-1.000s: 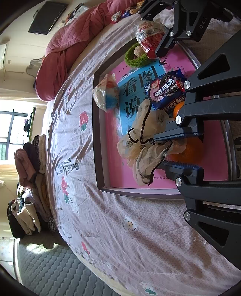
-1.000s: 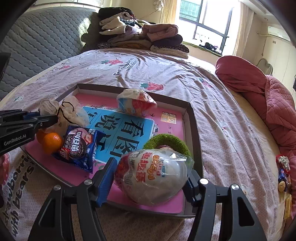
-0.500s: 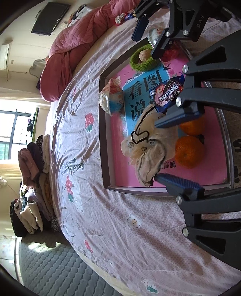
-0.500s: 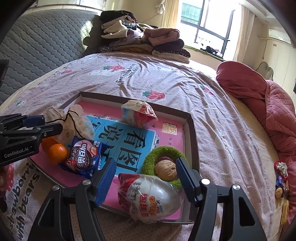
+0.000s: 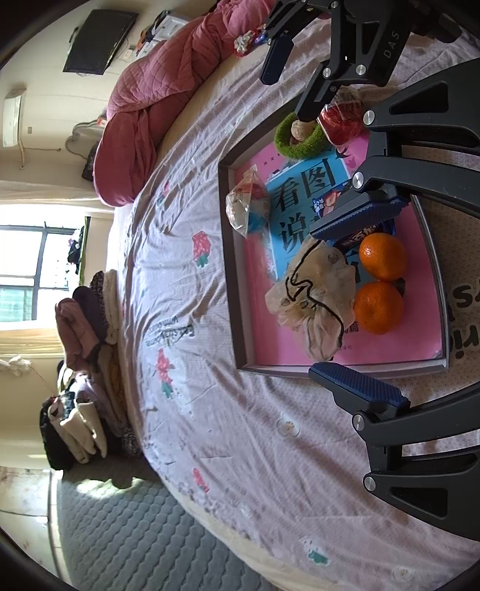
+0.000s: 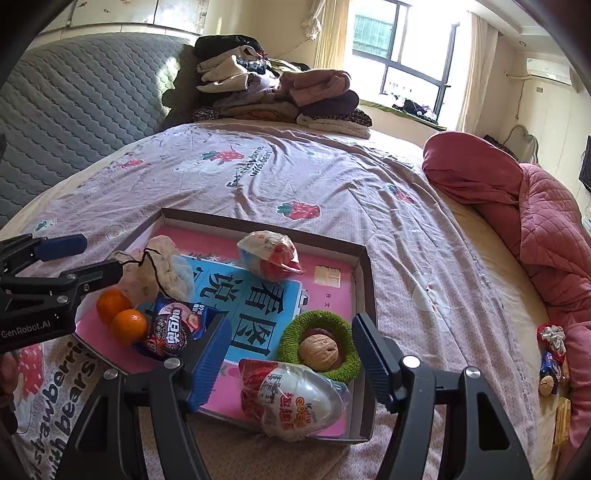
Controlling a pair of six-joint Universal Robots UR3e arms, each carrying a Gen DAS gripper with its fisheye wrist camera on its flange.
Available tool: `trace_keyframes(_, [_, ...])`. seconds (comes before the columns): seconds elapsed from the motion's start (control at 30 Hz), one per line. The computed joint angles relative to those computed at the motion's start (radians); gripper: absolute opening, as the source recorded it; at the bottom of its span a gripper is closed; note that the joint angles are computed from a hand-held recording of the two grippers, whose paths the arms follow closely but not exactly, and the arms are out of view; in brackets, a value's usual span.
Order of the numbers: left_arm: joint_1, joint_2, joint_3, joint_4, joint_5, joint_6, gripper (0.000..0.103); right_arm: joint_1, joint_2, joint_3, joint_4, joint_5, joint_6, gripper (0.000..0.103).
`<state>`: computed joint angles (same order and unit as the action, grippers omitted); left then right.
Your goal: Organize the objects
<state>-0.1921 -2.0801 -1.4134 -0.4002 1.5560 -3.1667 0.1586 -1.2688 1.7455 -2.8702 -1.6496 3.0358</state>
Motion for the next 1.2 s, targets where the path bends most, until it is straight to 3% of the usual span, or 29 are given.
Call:
trace_keyframes(0.2, [-0.017,0.06,-0.024,-0.014,0.019,-0.012,0.075,0.005,-0.045,0.026,0.0,0.021,0.012,0.067])
trace_keyframes(1.2, [-0.067,0.297,-0.171,0.007,0.119,-0.042,0.075,0.048,-0.256,0.075,0.037,-0.025,0.072,0.067])
